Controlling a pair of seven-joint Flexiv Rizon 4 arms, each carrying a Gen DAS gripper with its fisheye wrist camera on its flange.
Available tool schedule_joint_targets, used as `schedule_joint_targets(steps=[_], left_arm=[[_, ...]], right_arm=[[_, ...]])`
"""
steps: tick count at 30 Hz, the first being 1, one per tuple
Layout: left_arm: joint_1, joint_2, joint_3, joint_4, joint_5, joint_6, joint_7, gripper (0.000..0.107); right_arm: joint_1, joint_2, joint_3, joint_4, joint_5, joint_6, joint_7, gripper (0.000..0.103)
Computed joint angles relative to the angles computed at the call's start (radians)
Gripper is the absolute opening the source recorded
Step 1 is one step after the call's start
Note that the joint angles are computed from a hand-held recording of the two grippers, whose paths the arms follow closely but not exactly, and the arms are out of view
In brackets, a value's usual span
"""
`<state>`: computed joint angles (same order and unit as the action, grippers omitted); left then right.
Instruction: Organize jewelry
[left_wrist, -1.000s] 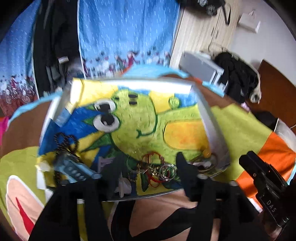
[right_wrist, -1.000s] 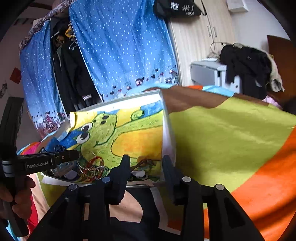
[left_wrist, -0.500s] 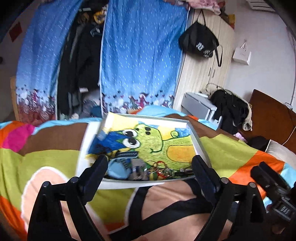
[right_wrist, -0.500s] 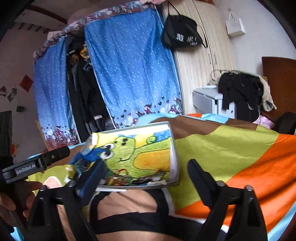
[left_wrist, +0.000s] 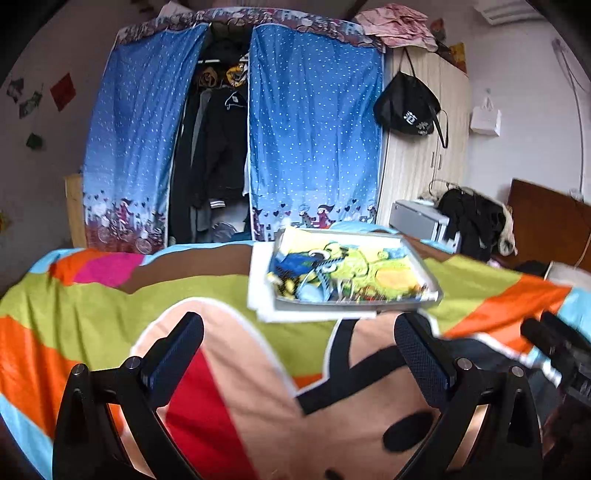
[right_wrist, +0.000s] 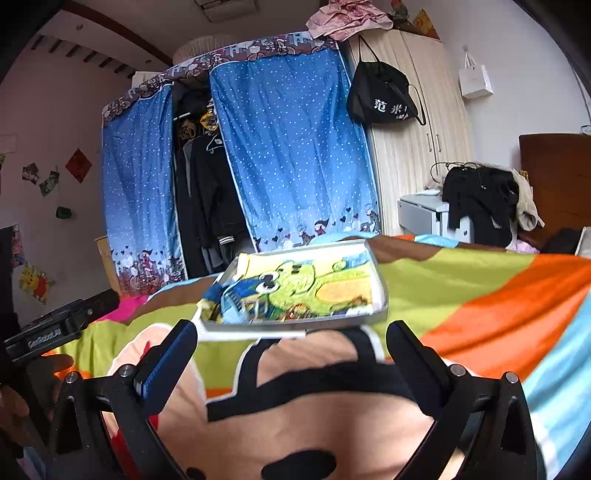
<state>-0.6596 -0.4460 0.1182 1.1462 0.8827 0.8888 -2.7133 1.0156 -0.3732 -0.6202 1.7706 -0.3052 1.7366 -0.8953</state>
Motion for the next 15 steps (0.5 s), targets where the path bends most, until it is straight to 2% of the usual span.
schedule_joint_targets(steps=[3,8,15], left_arm=[[-0.028,0.028,0.005,0.053,0.037,-0.019,-0.024,0.101],[-0.018,0.041,-0.022,0.093,0.045,-0.024,-0.052,0.101],[-0.011,0.032,-0.033,0.088,0.052,-0.020,-0.055,0.101]], right_arm=[[0.100,0.017,-0.093,0.058,0.012,0.013,-0.009,0.103],[0.204,0.031,-0.181,0.114,0.052,0.015,-0.042,0.103],[0.199,0.037,-0.158,0.128,0.072,0.005,-0.065,0.103]])
